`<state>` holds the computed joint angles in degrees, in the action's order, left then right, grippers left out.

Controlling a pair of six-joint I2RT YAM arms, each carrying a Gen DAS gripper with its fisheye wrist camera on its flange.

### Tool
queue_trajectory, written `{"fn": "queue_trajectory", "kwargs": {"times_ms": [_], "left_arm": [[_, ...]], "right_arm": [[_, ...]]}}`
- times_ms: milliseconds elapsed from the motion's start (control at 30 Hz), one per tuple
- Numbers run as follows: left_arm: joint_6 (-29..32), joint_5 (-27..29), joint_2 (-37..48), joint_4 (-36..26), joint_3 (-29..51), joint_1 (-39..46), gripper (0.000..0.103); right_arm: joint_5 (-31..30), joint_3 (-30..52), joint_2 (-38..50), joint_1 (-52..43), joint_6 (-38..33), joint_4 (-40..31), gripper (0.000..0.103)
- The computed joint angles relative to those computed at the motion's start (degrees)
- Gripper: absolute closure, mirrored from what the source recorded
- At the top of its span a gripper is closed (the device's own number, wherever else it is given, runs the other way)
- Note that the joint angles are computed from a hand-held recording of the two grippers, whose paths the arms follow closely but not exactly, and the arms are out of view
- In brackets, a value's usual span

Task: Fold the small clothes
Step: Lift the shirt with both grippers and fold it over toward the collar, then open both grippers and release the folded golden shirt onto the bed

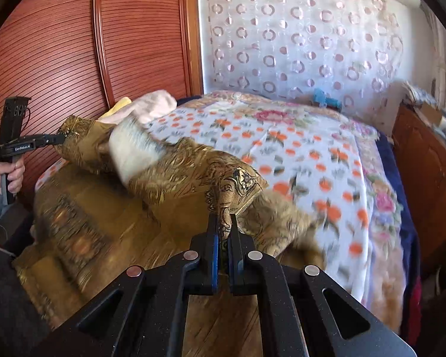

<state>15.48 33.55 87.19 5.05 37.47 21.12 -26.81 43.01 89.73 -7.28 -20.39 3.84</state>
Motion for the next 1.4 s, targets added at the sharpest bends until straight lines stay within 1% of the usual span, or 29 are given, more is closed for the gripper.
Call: {"fn": "queue_trajectory", "kwargs": {"times_ms": [67, 133, 200, 333, 400, 467, 533, 567, 633, 667, 700, 733, 833, 867, 900, 933, 1067, 1267, 1333, 1400], "left_arm": [[0.75, 0.76, -2.14, -1.83, -1.61, 1.46, 0.096], [2.99, 2.27, -5.53, -4.8, -2.87, 3.19, 0.096], [5.26, 0.91, -9.47, -7.71, -4.38, 4.28, 0.096], [7.27, 0.89, -14.4, -10.87, -7.09, 5.64, 0.096], [7.08, 0.98, -15.91, -11.28, -8.39, 6.1, 0.096], [6.08, -1.2, -16.29, -10.57, -9.52, 5.53, 0.096], [6.2, -2.2, -16.2, -10.1, -10.43, 5.28, 0.096], [5.87, -2.67, -15.63, -9.3, -10.68, 5.04, 0.093], [5.88, -2.87, -15.12, -8.86, -10.65, 5.31, 0.083], [5.85, -2.94, -15.4, -8.98, -10.61, 5.33, 0.081], [5.93, -2.8, -15.96, -9.26, -10.55, 5.52, 0.074], [5.99, -2.57, -16.53, -9.33, -10.59, 5.9, 0.065], [6.71, -0.73, -17.72, -10.54, -9.74, 7.82, 0.056], [6.87, -0.49, -17.79, -10.88, -9.31, 8.25, 0.049], [6.7, -0.79, -17.8, -10.78, -9.1, 8.42, 0.03], [6.56, -0.85, -17.51, -10.49, -8.87, 8.47, 0.023], [5.41, -2.13, -14.6, -8.4, -7.92, 7.49, 0.023], [4.11, -5.5, -11.57, -5.07, -7.8, 4.38, 0.023], [3.82, -5.7, -9.87, -3.93, -7.32, 4.01, 0.023], [3.35, -5.62, -7.41, -2.53, -6.3, 3.99, 0.023]], "right_arm": [[-0.93, -3.38, -3.77, -1.68, -1.02, -2.43, 0.099], [-1.26, -5.55, -8.2, -3.12, -3.53, -5.97, 0.099], [-2.71, -7.47, -13.15, -4.86, -6.09, -10.12, 0.099], [-3.39, -7.02, -18.73, -6.88, -8.32, -18.77, 0.099], [-2.44, -6.4, -20.18, -6.69, -9.28, -21.45, 0.099], [-1.57, -6.05, -21.28, -5.8, -9.2, -23.57, 0.099], [-0.04, -4.65, -19.19, -4.16, -7.95, -23.77, 0.099], [0.82, -4.18, -18.39, -3.53, -7.29, -23.79, 0.099], [1.53, -3.84, -17.39, -2.91, -6.18, -23.31, 0.099], [1.34, -3.33, -16.83, -2.81, -5.79, -23.44, 0.099], [1.57, -2.76, -16.52, -2.56, -5.03, -23.53, 0.099], [1.84, -1.89, -15.77, -2.18, -4.12, -23.34, 0.099], [1.6, -1.77, -16.66, -2.14, -2.95, -23.67, 0.094], [2.42, -2.06, -17.07, -1.33, -2.33, -23.06, 0.093], [2.85, -2.22, -17.83, -1.23, -2.33, -22.97, 0.089], [3.19, -2.38, -18.45, -1.07, -2.15, -22.59, 0.086], [2.57, -2.79, -20.15, -1.88, -1.46, -21.87, 0.079], [5.21, -3.37, -20.22, 0.42, 0.33, -18.49, 0.071], [6.9, -3.63, -19.34, 1.94, 1.23, -16.18, 0.062], [7.63, -3.05, -17.18, 2.98, 2.26, -13.94, 0.057]]}}
